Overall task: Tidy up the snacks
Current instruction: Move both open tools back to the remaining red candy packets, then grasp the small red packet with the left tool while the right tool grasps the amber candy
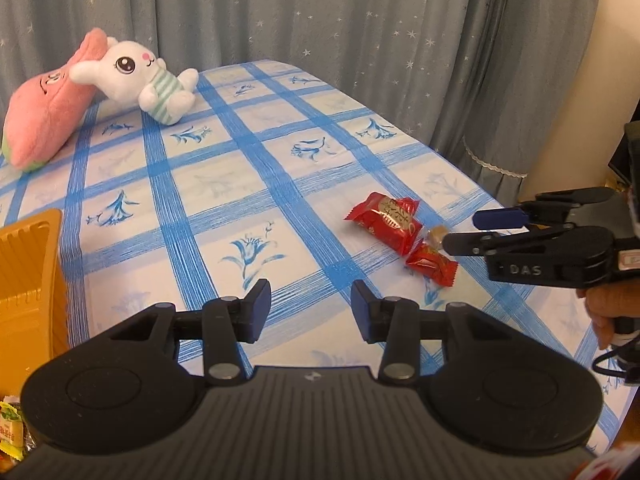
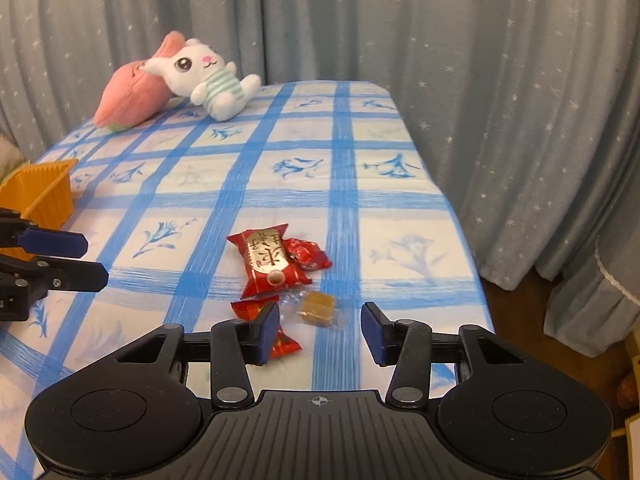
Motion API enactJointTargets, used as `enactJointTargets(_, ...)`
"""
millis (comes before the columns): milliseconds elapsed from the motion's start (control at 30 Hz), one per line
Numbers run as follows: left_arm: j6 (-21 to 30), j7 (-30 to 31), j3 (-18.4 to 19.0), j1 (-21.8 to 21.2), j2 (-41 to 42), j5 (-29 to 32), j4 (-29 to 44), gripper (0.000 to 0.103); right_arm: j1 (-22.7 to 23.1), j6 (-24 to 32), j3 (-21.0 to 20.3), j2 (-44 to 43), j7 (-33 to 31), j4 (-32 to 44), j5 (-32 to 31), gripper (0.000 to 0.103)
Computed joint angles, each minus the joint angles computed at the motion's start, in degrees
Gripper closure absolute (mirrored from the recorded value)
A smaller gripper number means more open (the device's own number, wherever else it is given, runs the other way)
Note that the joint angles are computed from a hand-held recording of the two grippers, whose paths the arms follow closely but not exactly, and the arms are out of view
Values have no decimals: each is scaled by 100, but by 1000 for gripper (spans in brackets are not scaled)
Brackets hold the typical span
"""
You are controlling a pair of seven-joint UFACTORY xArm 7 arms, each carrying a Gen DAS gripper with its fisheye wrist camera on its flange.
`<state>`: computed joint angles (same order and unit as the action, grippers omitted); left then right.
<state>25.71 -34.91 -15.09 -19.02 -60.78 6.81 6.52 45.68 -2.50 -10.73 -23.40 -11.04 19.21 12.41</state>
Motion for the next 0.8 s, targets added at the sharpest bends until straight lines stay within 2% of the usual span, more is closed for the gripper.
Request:
enactJointTargets(167, 63, 43, 77, -3, -123, -15, -45, 61, 15, -241, 7, 520, -5, 201, -161, 57)
enactJointTargets(433, 58, 48, 87, -22, -159, -68, -56, 60, 865, -441, -856, 917, -32, 360, -262, 57)
enactJointTargets(600, 118, 0, 44, -57, -198, -85, -64, 60, 255, -263, -221, 833, 212, 347, -425, 73)
enactJointTargets(633, 145, -6, 40, -71, -227, -85, -72, 60, 431, -188, -385, 768, 143, 338, -359, 80)
enactJointTargets(667, 171, -3, 45, -87, -246, -86, -80, 60, 428, -114, -367, 710, 124, 326, -309, 83)
enactJointTargets(767, 252, -6, 44, -144, -341, -92, -115, 60, 753, 188, -603, 481, -131, 303, 13, 92)
enactJointTargets(800, 282, -14, 44, -159, -379, -96, -129, 60, 890, 245, -691, 416, -225, 294, 147, 92)
